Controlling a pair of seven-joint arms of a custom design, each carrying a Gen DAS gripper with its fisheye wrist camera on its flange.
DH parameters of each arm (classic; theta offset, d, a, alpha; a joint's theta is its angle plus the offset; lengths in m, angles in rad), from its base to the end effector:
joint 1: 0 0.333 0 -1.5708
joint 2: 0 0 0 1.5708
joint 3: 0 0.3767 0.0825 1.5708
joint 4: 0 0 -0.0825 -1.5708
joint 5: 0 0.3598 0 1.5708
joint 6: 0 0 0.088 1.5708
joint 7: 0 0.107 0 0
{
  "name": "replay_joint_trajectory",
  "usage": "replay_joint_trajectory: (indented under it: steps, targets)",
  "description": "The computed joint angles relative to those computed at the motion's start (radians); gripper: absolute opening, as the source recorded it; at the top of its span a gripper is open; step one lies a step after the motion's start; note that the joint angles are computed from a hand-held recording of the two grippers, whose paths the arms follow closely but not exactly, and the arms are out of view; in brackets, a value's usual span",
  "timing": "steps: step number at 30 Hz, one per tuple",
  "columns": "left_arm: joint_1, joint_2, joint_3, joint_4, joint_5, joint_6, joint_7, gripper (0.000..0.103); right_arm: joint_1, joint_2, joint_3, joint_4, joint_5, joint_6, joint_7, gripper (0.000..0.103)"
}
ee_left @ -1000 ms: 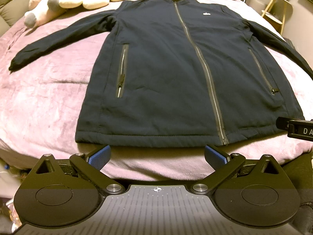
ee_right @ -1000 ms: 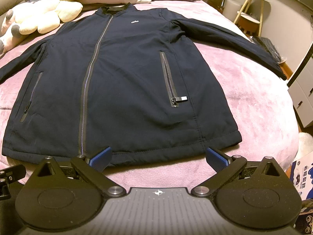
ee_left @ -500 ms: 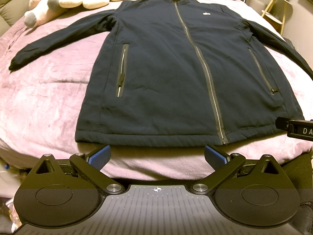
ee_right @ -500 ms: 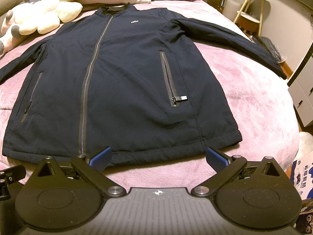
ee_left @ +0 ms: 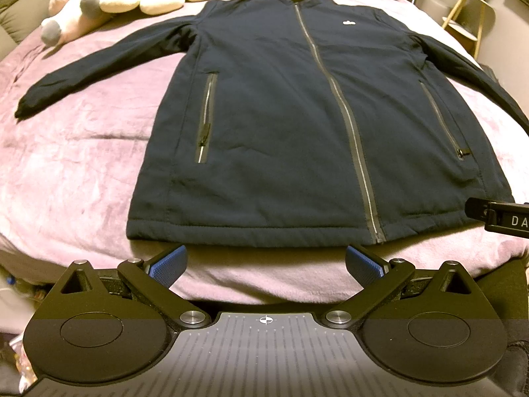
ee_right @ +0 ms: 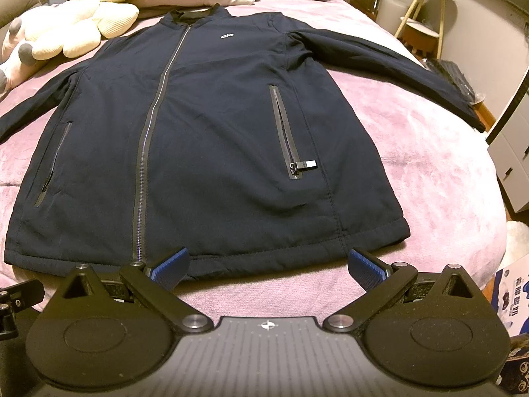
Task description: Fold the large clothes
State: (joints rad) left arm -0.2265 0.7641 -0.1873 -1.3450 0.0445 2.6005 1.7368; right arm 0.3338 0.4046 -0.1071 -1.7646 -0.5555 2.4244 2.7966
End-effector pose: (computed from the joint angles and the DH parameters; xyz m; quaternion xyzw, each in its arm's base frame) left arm 0.7493 -0.2775 0.3881 -0.4821 0.8390 -0.2213 0.1211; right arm 0.6609 0.1606 0.4329 -0.4482 0.8568 -0.2315 0.1070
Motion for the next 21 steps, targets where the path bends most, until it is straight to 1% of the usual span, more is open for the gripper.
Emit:
replay_joint_trajectory:
  steps: [21]
  targets:
    - [0.001,-0.001,-0.001,-0.001,0.0,0.0,0.001,0.103,-0.001,0.0,-0.001,-0.004,0.006,0.009,0.001,0.102]
